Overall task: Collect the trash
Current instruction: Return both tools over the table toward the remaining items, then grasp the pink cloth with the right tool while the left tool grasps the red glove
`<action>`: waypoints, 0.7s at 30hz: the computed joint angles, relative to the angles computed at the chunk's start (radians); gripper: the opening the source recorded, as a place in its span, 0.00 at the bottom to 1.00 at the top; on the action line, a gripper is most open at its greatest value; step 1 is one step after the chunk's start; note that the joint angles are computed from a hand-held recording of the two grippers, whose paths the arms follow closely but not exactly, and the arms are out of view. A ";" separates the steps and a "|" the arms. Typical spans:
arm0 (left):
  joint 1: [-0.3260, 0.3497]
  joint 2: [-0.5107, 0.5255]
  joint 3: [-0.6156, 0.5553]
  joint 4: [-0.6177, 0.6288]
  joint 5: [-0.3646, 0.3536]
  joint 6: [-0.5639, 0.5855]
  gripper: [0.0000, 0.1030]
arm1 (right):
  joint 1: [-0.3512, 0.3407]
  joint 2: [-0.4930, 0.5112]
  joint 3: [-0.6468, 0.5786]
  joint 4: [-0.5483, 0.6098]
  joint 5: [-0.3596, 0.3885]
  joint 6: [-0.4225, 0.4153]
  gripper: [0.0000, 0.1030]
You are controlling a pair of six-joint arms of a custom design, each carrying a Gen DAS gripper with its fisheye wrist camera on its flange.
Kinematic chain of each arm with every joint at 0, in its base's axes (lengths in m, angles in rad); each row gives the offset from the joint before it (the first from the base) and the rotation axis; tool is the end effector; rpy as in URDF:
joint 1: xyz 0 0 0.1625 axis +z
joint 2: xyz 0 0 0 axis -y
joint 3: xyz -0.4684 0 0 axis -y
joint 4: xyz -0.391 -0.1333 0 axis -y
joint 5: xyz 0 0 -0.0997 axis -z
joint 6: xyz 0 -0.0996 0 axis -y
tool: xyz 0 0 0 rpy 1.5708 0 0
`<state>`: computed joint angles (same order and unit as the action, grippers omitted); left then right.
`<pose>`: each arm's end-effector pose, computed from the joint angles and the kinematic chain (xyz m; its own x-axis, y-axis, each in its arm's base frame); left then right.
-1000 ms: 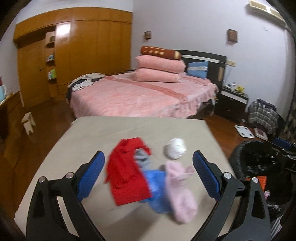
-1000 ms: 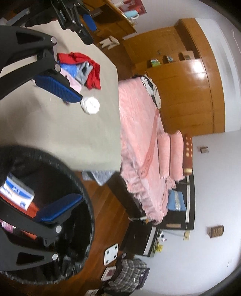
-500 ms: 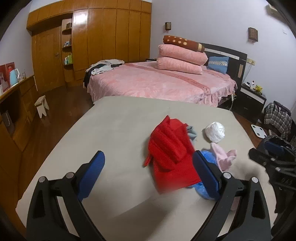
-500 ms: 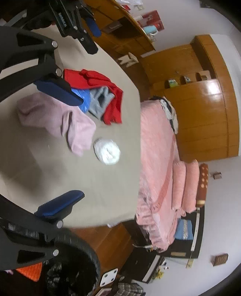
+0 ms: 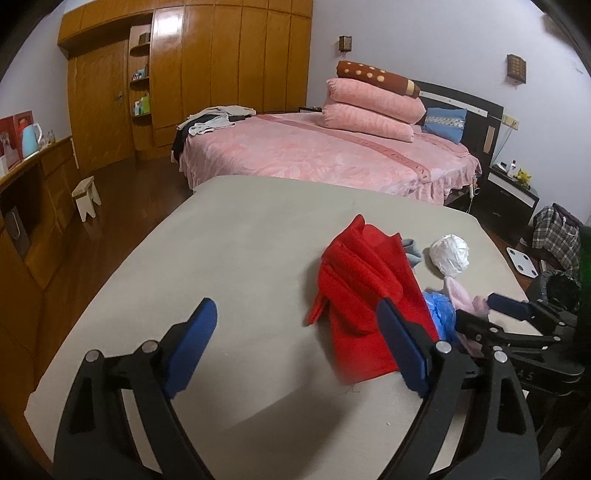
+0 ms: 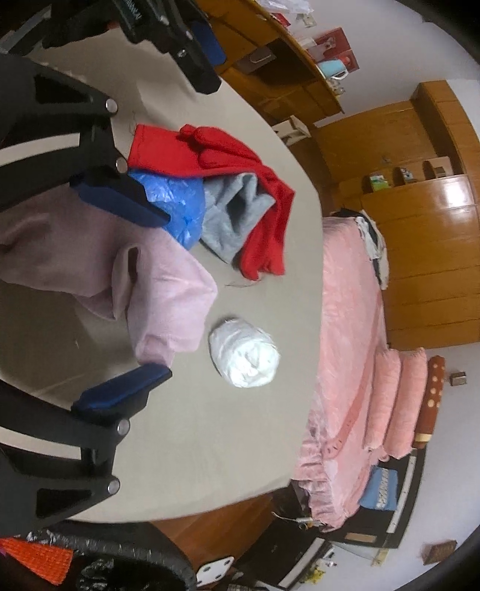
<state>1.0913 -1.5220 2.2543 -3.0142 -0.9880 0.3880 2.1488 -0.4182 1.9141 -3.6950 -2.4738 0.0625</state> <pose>-0.0377 -0.4802 0.3710 -0.7069 0.3159 -0.6329 0.6665 0.5971 -0.4464 0.3599 -0.4508 -0.0285 -0.7969 0.0904 0.5973 -0.3930 0.6733 -0.6263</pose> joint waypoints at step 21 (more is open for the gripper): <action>-0.033 0.017 0.028 0.006 -0.013 -0.020 0.83 | 0.001 -0.096 0.111 -0.064 0.033 -0.004 0.13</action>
